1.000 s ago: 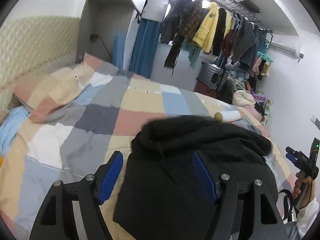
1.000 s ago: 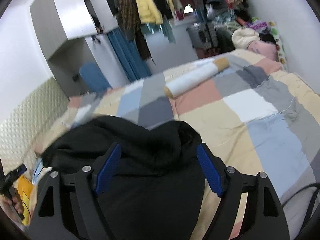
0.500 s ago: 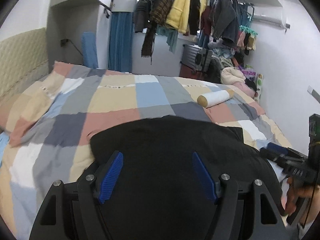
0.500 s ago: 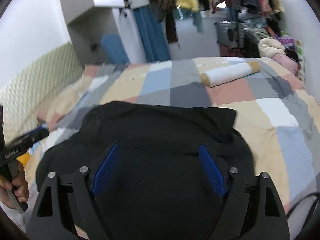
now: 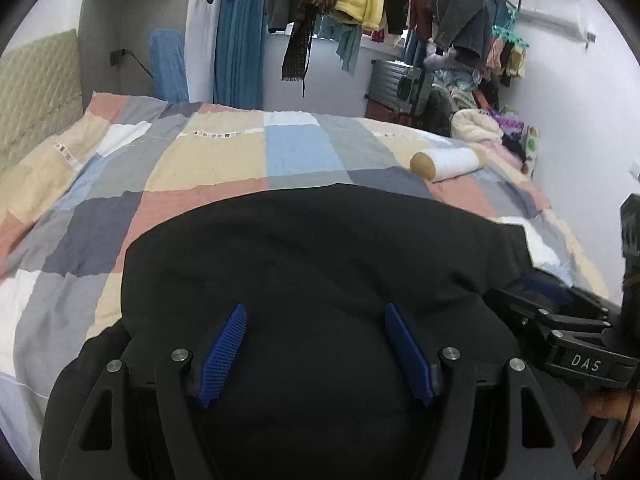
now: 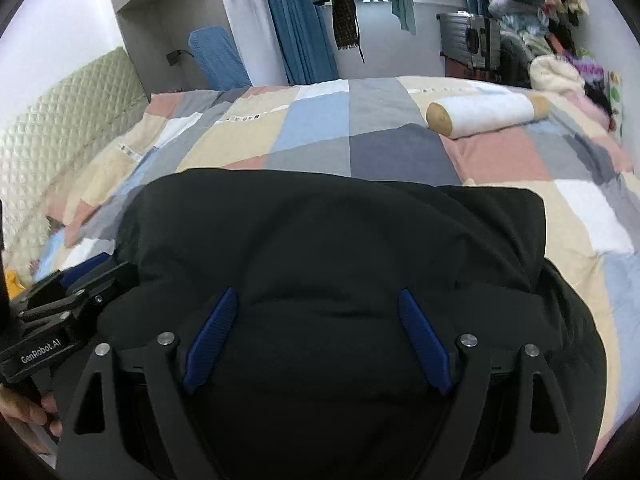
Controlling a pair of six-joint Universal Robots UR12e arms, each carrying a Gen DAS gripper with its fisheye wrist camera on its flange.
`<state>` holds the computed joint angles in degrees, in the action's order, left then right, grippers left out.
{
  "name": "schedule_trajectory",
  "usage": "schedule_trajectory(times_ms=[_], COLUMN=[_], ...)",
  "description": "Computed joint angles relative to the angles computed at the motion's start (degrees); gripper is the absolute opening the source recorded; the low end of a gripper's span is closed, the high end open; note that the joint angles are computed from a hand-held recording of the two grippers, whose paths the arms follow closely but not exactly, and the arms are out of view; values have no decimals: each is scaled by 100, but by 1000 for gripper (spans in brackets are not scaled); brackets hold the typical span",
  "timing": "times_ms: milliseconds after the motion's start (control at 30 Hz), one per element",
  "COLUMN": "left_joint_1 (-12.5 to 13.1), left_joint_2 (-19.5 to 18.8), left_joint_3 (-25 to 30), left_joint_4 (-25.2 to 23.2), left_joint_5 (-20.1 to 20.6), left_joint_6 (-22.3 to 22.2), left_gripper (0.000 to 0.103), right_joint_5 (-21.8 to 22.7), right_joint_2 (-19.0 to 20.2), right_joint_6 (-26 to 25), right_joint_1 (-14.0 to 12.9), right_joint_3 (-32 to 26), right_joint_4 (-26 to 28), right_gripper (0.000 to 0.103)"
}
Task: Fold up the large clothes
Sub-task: 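Press both grippers down on the folded jacket to flatten it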
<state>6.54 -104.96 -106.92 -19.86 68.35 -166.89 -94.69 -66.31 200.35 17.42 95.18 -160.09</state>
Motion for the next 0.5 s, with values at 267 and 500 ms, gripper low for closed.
schedule_trajectory(times_ms=[267,500], left_joint_1=[-97,-134], left_joint_2=[-288,-528], left_joint_3=[314,454], left_joint_4=[-231,-249], left_joint_5=[326,406], left_joint_6=[-268,-297], left_gripper=[74,76], right_joint_5=[-378,-461], right_joint_2=[295,499], right_joint_6=[7,66], right_joint_1=[26,22], right_joint_3=[-277,-387], right_joint_4=[26,-130], right_gripper=[85,87])
